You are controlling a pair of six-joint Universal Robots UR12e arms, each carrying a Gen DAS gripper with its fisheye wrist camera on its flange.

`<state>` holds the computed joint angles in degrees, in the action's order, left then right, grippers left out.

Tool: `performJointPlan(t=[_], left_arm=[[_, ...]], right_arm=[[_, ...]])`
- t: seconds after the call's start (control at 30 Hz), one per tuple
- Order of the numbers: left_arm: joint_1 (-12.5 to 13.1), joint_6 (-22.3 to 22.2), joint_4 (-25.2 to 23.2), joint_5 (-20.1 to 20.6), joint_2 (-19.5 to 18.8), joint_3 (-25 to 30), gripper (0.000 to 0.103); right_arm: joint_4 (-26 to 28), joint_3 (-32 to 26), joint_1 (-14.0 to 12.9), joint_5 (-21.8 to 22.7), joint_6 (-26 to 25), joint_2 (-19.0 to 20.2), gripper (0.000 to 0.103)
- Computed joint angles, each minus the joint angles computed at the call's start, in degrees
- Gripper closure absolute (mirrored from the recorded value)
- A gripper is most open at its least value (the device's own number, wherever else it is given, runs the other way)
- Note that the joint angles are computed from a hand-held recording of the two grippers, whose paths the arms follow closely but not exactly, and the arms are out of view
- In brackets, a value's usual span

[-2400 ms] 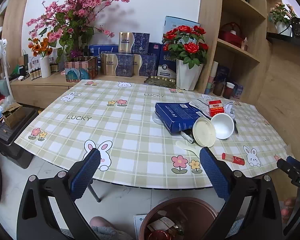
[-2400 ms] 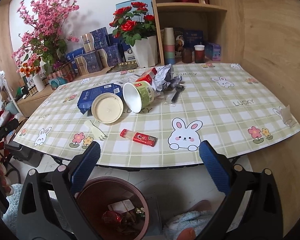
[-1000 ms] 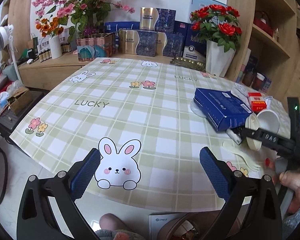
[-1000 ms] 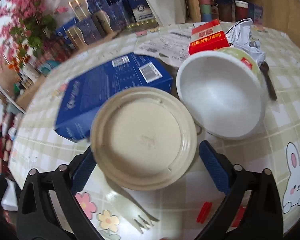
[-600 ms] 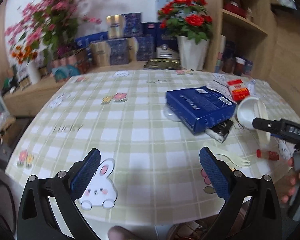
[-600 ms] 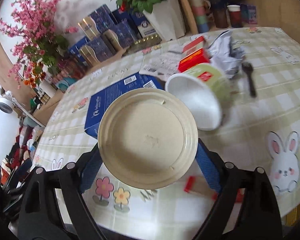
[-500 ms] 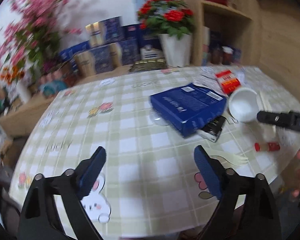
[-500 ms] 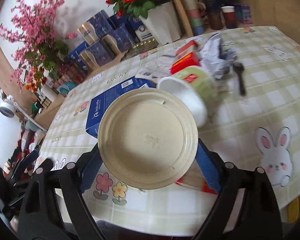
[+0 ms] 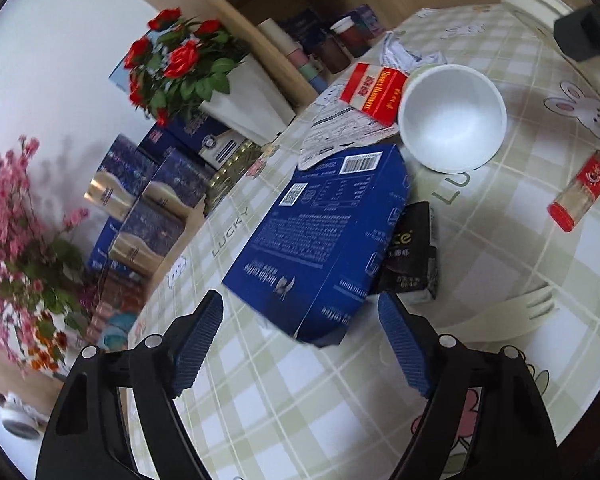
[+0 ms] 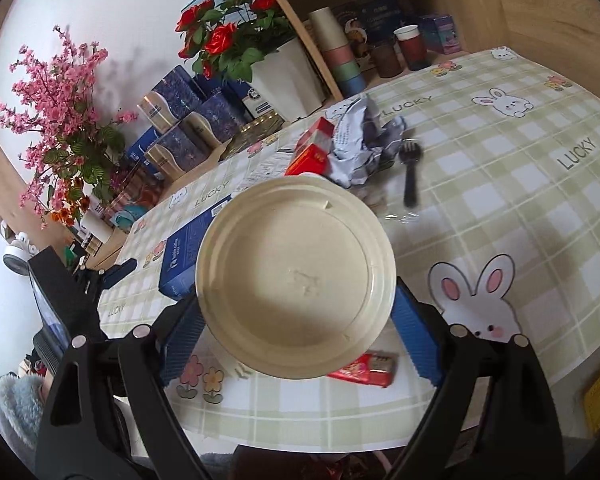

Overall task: Collect trash
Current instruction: 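Grasp and lift the blue coffee box with the left gripper while the right gripper holds the plate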

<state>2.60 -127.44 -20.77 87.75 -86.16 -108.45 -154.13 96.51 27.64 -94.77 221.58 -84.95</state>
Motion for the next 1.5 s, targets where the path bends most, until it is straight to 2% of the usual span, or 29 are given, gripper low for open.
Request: performJointPlan(t=[0.1,0.17,0.33,0.43,0.47,0.5,0.53,0.57,0.6,0.63,0.67,0.7,0.77,0.8,0.9,1.03,1.1,1.17,1.27,1.33,1.5], left_arm=[[-1.2,4.3,1.9,1.9,-1.2,0.2,0.024],[-1.7,5.4,2.3,2.9,-1.7,0.4,0.024],[-1.9,9.5,0.7,3.4,-3.0,1.4,0.024],[-1.8,10.3,0.0,3.0,-3.4,1.7,0.025],[-1.8,10.0,-0.8,2.8,-3.5,2.0,0.034],[-1.7,9.6,-3.1,2.5,-3.5,2.8,0.054],[-1.9,9.7,-4.2,2.9,-3.5,3.0,0.055],[-1.9,10.8,-3.0,2.5,-3.4,2.7,0.063],[-1.7,11.7,-2.2,1.3,-3.0,2.6,0.068],[-1.4,11.5,-3.5,-0.1,-2.6,3.1,0.069],[-0.9,9.9,-6.1,-1.6,-2.2,4.1,0.071],[0.1,6.3,-9.7,-4.2,-1.9,5.9,0.074],[1.4,0.5,-14.4,-6.9,-1.7,8.3,0.077],[2.7,-4.8,-19.5,-9.5,-1.9,10.8,0.077],[6.5,-17.3,-30.3,-16.5,-2.6,15.8,0.078],[10.4,-30.1,-41.5,-21.3,-3.6,20.0,0.078],[12.0,-34.7,-45.3,-23.4,-4.2,21.4,0.078],[13.0,-37.1,-47.0,-24.1,-4.6,22.2,0.078],[13.0,-37.7,-47.6,-21.1,-5.1,22.8,0.077],[13.3,-38.2,-48.1,-20.5,-5.3,23.0,0.077],[13.0,-39.5,-46.7,-19.1,-6.4,22.2,0.076]], right_arm=[[-0.3,0.7,-0.5,0.0,1.4,-0.4,0.017],[-0.2,1.0,-0.8,-0.4,2.1,-0.6,0.017],[0.2,1.2,-1.2,-0.8,2.7,-0.6,0.017],[0.2,1.1,-1.3,-0.7,2.8,-0.5,0.017],[0.2,1.1,-1.3,-0.6,2.5,-0.4,0.017],[0.4,1.0,-1.3,-0.7,2.3,-0.4,0.017],[0.5,0.9,-1.3,-0.6,2.2,-0.4,0.017],[0.5,0.8,-1.2,-0.6,2.0,-0.4,0.017],[0.5,0.8,-1.2,-0.7,1.7,-0.4,0.017],[0.5,0.7,-1.1,-0.9,1.3,-0.4,0.017],[0.5,0.7,-1.1,-1.1,0.9,-0.5,0.017],[0.5,0.7,-1.1,-1.2,0.7,-0.5,0.017],[0.3,0.6,-1.2,-1.3,0.7,-0.6,0.017],[0.1,0.7,-1.2,-1.2,1.0,-0.7,0.017],[-0.2,0.6,-1.1,-1.0,1.2,-0.6,0.017],[0.0,0.4,-0.8,-0.7,0.8,-0.6,0.017],[0.2,0.4,-0.8,-0.4,1.0,-0.6,0.017],[0.4,0.4,-0.7,-0.2,1.1,-0.6,0.017],[0.6,0.2,-0.6,-0.2,0.8,-0.5,0.017],[0.7,0.1,-0.6,-0.4,0.6,-0.4,0.017],[1.2,-0.1,-0.7,0.1,0.7,-0.3,0.017]])
